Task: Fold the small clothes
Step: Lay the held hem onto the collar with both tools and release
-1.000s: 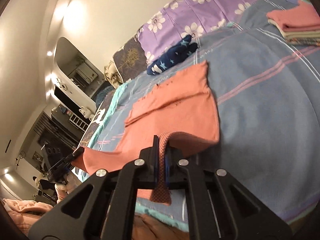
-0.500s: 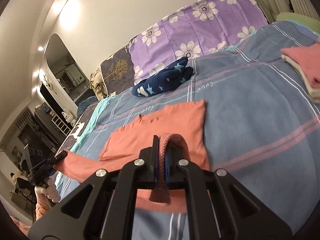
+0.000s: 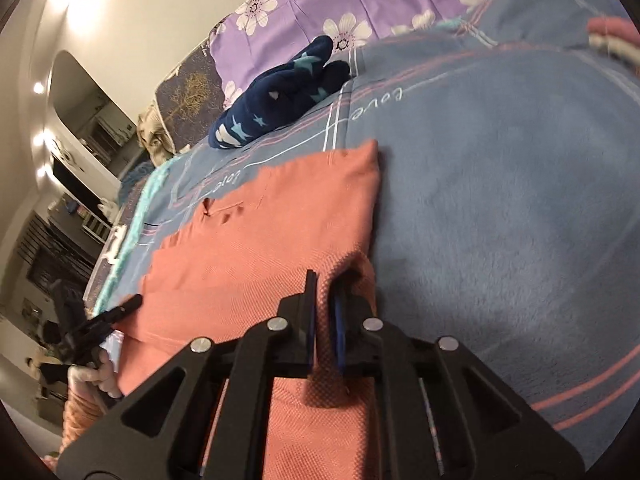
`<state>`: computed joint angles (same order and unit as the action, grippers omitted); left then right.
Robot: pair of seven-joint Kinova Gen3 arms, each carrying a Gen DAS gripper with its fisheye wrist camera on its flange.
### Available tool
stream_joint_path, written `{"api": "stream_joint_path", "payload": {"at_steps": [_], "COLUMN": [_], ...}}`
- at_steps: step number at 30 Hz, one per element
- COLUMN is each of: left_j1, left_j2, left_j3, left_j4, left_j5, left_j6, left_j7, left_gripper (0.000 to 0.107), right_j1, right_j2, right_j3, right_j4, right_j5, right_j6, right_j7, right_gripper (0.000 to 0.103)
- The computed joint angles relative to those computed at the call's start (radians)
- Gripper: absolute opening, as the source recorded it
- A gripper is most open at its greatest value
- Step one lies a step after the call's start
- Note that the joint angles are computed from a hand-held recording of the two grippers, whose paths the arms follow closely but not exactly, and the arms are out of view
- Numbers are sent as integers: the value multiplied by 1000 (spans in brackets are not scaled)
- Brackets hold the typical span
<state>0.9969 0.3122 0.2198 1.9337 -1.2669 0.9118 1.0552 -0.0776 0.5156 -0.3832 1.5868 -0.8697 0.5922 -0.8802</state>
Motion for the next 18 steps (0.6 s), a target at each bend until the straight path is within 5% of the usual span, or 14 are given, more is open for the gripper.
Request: {"api": "stream_joint_path", "payload": {"at_steps": [4,10,11,12,18], "left_j1": [31,60,62,65,54], "left_j2": [-8,-15,-16,-20,-56], "left_j3": [21,45,46,44,10], "left_j4": [-23,-41,-42,-41,-10], "left_j5": [32,86,95,91,-50], "left_j6": [66,86,79,70,138], "left_j7": [-36,-62,-70,-70,77], "left_gripper": [17,16,7,4,5], "right_j1": [22,45,37,35,45], "right_j2": [-38,-106,-117,-122,-66], "right_j3": [3,22,31,36,38], "right_j4": [18,91,102,108,14], "right_j5": [1,-59,-62,-73,-232], "right_j6": [31,75,68,63,90], "right_j7": [24,136,148,164,211], "right_gripper": [17,16,13,6,6]}}
